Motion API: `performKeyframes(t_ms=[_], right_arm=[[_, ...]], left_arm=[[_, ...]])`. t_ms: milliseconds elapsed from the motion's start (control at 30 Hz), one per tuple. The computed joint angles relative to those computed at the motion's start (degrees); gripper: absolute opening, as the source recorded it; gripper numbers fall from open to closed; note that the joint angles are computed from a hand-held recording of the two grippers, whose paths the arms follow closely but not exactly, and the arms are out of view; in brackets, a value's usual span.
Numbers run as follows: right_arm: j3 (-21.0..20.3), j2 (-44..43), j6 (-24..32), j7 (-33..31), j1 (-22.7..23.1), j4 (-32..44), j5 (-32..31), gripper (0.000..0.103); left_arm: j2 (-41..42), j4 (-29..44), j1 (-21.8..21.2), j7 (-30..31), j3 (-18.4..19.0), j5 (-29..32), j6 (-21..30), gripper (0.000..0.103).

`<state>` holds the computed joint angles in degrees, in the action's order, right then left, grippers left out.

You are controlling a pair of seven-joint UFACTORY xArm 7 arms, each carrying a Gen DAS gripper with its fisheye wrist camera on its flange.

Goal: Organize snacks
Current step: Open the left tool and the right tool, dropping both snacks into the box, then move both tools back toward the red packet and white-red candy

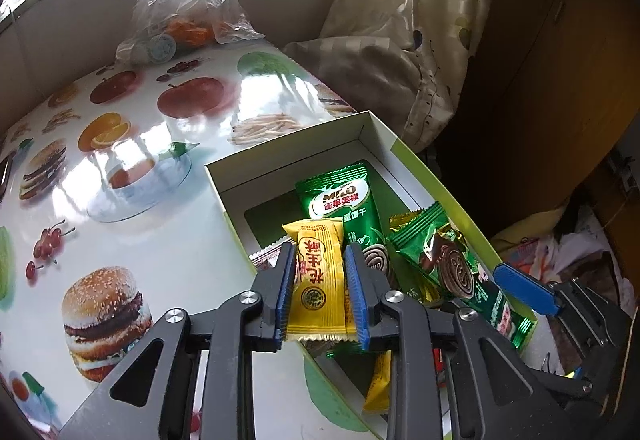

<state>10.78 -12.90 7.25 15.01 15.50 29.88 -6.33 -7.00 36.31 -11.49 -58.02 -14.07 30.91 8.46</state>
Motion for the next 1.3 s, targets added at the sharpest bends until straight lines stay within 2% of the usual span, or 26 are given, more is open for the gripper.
performKeyframes(t_ms=[67,400,600,700,933,1067,1133,1300], right_arm=[[-0.13,-0.14,-0.37,-0.01,0.1,-0.2,0.19,0.054],[-0.2,-1.48,-1.5,-0.3,0.36,-1.27,1.12,0.056],[-1.14,-2.48,-2.52,-1.51,1.82,-2.2,2.61,0.057],[-2.36,-3.14,-3.53,-3.09,3.38,-2.94,4.11,0.058],[-1.7,-4.82,-5.35,-3.02,3.52,-4.31,5.02,0.06],[-2.83,-5.5,-6.06,-3.44,5.3,-4.97,6.22,0.06],[-1.95,-5.89,-6.29,-3.0,4.87,-5.2,6.13,0.06],[-1.04,-6.87,-6.92,-2.27,4.92,-5.84,5.98,0.06]], left_arm=[[-0.37,-0.32,0.01,-0.14,-0.05,-0.09,-0.25,0.035],[-2.7,-1.69,1.4,-1.6,-1.73,0.31,-0.63,0.035],[-5.5,-2.96,3.71,-4.79,-4.2,3.05,-0.36,0.036],[-7.54,-3.66,6.21,-7.77,-6.79,5.66,0.22,0.036],[-14.05,-6.38,9.04,-11.29,-10.8,7.74,3.14,0.036],[-17.78,-8.82,8.58,-11.04,-11.05,5.68,3.73,0.036],[-19.69,-9.59,9.18,-11.03,-12.39,5.48,4.99,0.036],[-23.03,-11.73,8.66,-10.01,-12.77,2.7,5.69,0.036]])
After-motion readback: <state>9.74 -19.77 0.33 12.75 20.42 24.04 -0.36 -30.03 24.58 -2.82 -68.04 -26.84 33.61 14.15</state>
